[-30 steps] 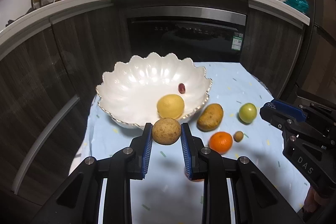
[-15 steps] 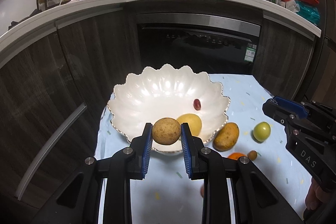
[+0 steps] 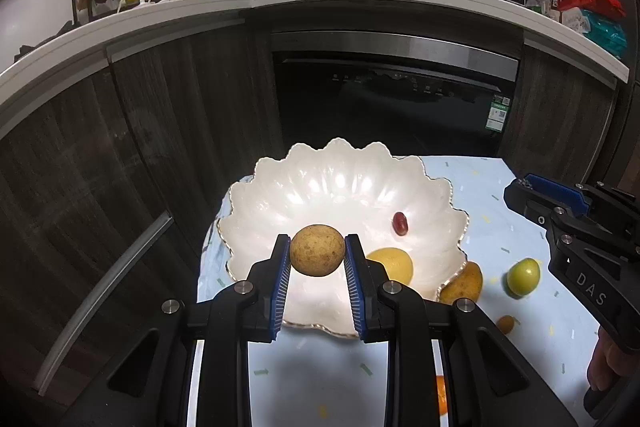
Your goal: Organize fruits
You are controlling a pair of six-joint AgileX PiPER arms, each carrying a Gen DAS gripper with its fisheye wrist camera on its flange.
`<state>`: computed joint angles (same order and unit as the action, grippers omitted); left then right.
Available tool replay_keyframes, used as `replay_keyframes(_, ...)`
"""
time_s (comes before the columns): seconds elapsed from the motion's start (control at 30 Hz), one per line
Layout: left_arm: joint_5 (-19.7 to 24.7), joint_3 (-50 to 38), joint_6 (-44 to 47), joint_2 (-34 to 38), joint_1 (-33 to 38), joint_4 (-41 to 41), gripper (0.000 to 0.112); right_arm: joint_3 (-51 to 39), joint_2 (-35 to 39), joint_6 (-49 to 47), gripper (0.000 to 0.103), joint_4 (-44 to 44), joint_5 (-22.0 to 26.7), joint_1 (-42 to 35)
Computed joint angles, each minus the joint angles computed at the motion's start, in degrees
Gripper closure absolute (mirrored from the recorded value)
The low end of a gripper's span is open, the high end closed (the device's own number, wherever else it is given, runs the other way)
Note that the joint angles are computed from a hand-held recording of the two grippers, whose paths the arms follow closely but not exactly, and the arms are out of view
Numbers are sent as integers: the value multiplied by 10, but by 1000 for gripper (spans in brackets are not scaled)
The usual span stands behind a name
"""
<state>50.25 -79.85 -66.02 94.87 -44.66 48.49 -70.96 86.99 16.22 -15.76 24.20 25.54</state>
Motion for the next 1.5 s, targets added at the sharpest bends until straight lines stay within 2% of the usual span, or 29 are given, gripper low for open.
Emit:
replay_keyframes(0.43,-33,-22,40,30,53,-27,85,-49,60,-1,81,2,-4,-3)
replay_keyframes(0.87,-66,-48,85,74,92,-74,85,-87,114,-59,81,60,8,-17)
replay_keyframes(1.23,-74,-53,105,89,104,-103,84,-111,145,-84,81,94,24,-22)
replay_keyframes(1.37,-73,-48,93,87,102,-92,67,-114,149,-73,80,85,29,-21)
replay_keyframes(1.43,-72,-46,91,86,101,-90,66,-116,150,-68,79,81,32,-20)
replay_keyframes(1.47,-71,-46,90,85,100,-90,64,-116,150,-64,77,78,33,-20)
replay_keyframes(1.5,-69,-45,88,85,99,-89,62,-116,149,-62,70,76,33,-20)
